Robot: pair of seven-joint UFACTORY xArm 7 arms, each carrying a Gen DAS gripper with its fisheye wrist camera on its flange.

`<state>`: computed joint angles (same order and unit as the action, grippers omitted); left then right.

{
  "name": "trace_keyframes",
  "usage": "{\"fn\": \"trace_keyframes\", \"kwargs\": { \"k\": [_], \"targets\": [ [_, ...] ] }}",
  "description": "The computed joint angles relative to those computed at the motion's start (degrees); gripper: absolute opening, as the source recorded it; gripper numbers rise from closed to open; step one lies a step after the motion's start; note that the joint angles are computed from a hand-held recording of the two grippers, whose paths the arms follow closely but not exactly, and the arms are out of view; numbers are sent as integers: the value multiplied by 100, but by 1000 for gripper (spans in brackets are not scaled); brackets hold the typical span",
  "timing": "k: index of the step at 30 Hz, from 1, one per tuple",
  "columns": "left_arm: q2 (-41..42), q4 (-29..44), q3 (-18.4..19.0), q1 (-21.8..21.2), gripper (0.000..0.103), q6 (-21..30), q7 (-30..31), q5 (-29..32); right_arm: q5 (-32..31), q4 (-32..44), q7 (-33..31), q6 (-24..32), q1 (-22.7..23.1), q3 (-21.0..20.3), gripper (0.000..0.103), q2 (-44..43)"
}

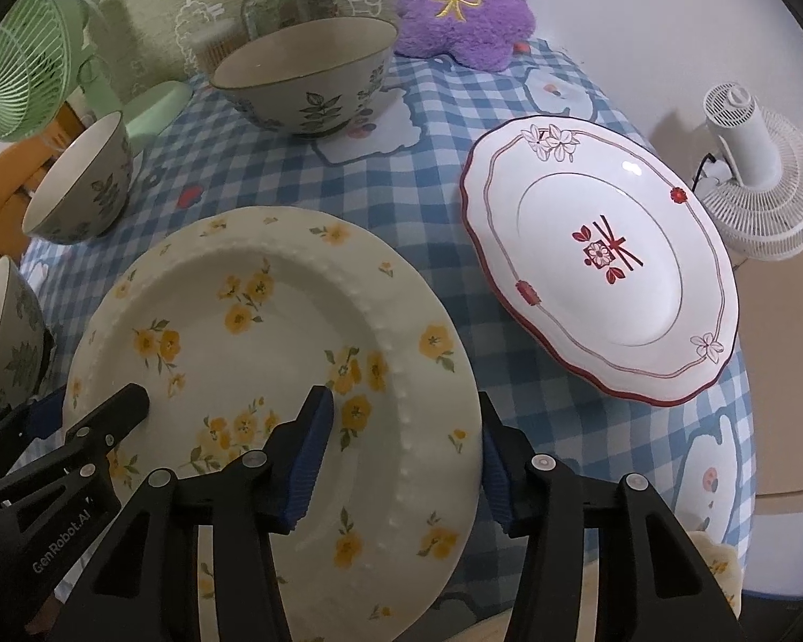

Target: Organize plates and bowls

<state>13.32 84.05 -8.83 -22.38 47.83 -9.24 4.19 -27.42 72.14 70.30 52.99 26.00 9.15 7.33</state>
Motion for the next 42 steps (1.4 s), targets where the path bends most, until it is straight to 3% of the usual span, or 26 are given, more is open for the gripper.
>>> {"fn": "trace_keyframes", "kwargs": {
  "k": [17, 42],
  "targets": [
    [-318, -316, 16, 130, 51, 210, -29, -46, 478, 108, -220, -50, 71, 34, 54, 90],
    [-562, -589, 11, 179, 52, -23, -27, 84, 241, 410, -380, 252, 238, 28, 52, 196]
  ]
}}
